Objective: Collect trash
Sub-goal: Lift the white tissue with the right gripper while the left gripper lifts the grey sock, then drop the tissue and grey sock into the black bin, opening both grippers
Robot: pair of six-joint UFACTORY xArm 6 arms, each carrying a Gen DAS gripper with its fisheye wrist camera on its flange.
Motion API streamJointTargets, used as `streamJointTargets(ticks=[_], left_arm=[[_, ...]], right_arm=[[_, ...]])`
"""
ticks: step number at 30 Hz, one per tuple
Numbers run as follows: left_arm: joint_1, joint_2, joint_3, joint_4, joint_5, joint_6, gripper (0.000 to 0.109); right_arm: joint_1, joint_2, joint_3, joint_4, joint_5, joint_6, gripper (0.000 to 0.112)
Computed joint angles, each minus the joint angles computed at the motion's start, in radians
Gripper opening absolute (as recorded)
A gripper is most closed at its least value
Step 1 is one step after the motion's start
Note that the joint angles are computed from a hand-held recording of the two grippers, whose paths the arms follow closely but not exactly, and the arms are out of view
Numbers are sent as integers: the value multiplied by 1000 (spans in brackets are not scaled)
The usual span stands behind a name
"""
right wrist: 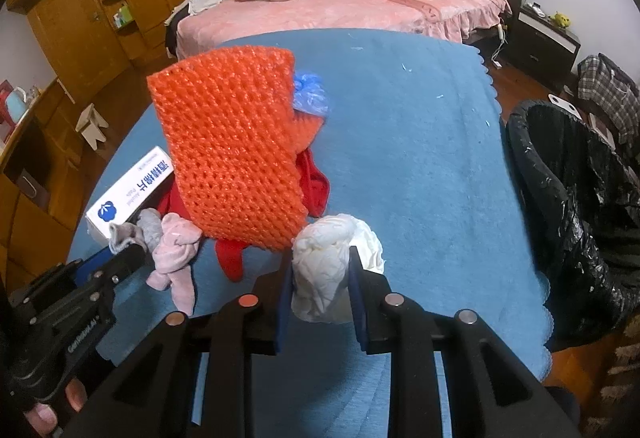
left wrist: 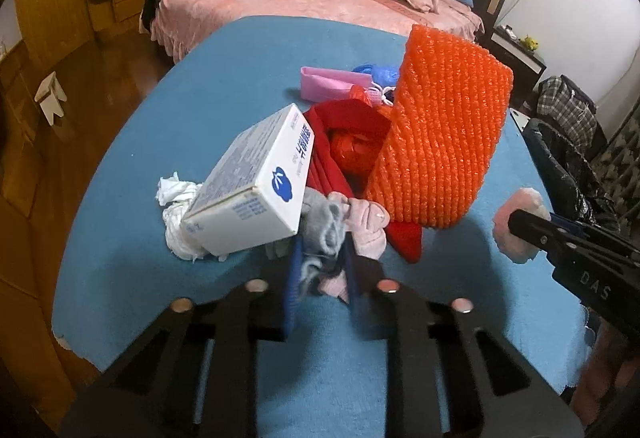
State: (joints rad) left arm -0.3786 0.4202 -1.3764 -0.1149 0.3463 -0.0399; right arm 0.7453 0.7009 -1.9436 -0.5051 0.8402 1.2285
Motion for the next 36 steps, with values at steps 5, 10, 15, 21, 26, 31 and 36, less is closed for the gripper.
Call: streamJointTargets(ticks=[5,10,15,21,26,31,36], left_arm=[[-3,-42,33,-61,-4,53,11],[-23,-107,73,-91,-23,86,11],[-46,-135,77,-83,-38,86,11],[-81,-145,65,-24,-39,39,11],[-122,-129,22,17,-32,9,11],[-159,-99,-29,24,-28,4,11],[-208,-32,-126,36,-3,-14,11]], right_arm=[[2,-22,26,-15,-4,13,26],[7,-55,60,-49,-10,50,26],[14,-105,112,-93,-17,88,26],[9,-195,204,-145,-6,129,26],[-2,-295,316,-192,-2,174,26],[-26,-391,432,-215,0,205,26],[-57,-486,542,-241,4,229,26]])
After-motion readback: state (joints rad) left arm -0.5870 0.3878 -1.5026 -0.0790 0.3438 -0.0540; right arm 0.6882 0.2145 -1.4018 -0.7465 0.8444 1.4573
